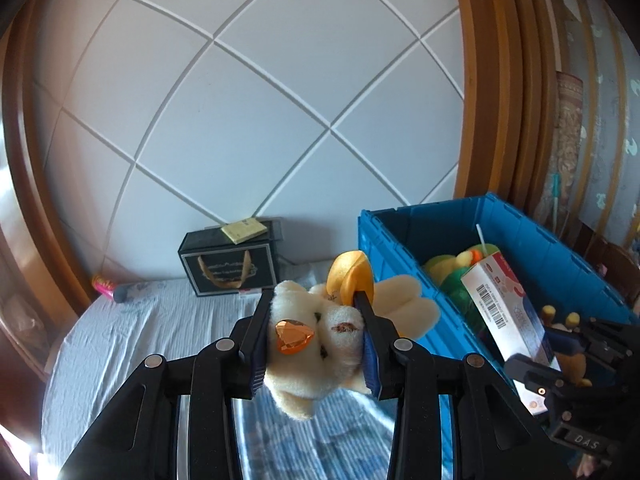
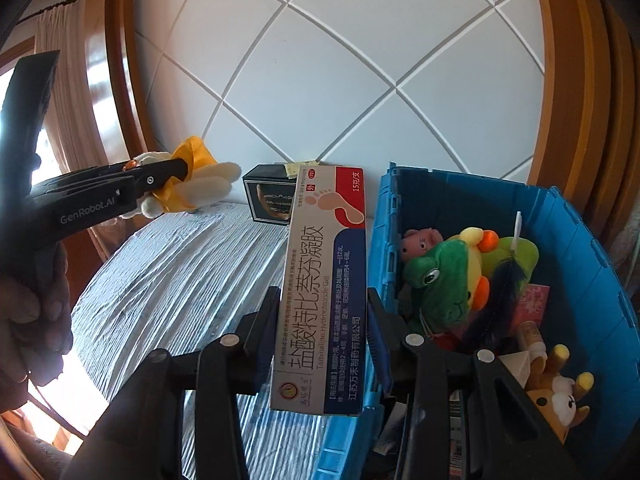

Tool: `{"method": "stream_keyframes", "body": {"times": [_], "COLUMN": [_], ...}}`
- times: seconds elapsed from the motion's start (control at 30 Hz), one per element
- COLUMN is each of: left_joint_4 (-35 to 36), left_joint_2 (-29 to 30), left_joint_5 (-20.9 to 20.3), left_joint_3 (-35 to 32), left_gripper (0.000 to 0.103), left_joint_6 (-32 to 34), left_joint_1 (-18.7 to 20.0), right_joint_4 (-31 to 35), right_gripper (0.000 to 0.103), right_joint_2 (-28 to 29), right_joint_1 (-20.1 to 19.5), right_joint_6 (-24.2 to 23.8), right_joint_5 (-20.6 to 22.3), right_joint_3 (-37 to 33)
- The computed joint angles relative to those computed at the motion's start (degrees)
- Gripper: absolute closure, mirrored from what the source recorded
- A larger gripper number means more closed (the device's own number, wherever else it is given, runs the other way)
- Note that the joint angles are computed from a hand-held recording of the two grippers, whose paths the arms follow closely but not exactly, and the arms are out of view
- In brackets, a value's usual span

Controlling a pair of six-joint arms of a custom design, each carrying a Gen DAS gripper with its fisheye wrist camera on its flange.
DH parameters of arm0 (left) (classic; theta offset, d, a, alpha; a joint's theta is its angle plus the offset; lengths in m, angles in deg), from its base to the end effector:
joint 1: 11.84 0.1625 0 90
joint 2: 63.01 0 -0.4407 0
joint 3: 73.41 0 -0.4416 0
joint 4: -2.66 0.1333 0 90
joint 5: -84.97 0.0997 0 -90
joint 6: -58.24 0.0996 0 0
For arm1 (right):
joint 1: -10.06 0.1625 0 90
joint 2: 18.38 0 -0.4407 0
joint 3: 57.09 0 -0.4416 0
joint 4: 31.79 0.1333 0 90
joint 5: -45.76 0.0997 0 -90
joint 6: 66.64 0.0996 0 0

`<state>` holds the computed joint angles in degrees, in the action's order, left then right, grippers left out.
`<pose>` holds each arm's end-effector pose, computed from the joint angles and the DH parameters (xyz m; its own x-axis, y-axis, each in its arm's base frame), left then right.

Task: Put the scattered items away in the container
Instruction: 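Open both tools over the bin to drop the bear and tube box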

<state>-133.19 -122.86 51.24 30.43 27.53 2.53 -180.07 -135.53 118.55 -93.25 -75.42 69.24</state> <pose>-0.5668 -0.3683 0.1848 -0.6354 0.3300 -0.6981 0.7487 0.4845 -0.4524 0.1931 -0.3198 0.5038 -0.7434 -0.1889 0.6416 -0.6047 0.5999 -0.5240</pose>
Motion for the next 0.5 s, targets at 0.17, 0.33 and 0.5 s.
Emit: {"method": "stream_keyframes", "body": {"times": [0.17,0.33,0.5], "left_joint_4": [-5.0,-9.0,-10.2], "left_joint_2": [5.5,11.3,16.5], "left_joint_5": [-3.9,-7.7,-13.0], "left_joint_3": [-4.8,-10.7,-16.9], "left_gripper": [0.066,0.066,0.066], "left_joint_6": [5.6,11.2,15.5], "left_joint_1": [0.2,0.3,0.6], "right_joint_4": [0.1,0.9,1.1], "right_gripper": [0.063,0.063,0.063], "right_joint_2": [-3.8,-6.7,-8.1], "right_joint_1": [-3.7,-7.4,-9.9], "right_joint_6": [-0.2,0.0,-0.8], "right_joint_5": [-0.9,-1.4,-2.3], "right_joint_3": [-1.3,-2.8,-4.7]}}
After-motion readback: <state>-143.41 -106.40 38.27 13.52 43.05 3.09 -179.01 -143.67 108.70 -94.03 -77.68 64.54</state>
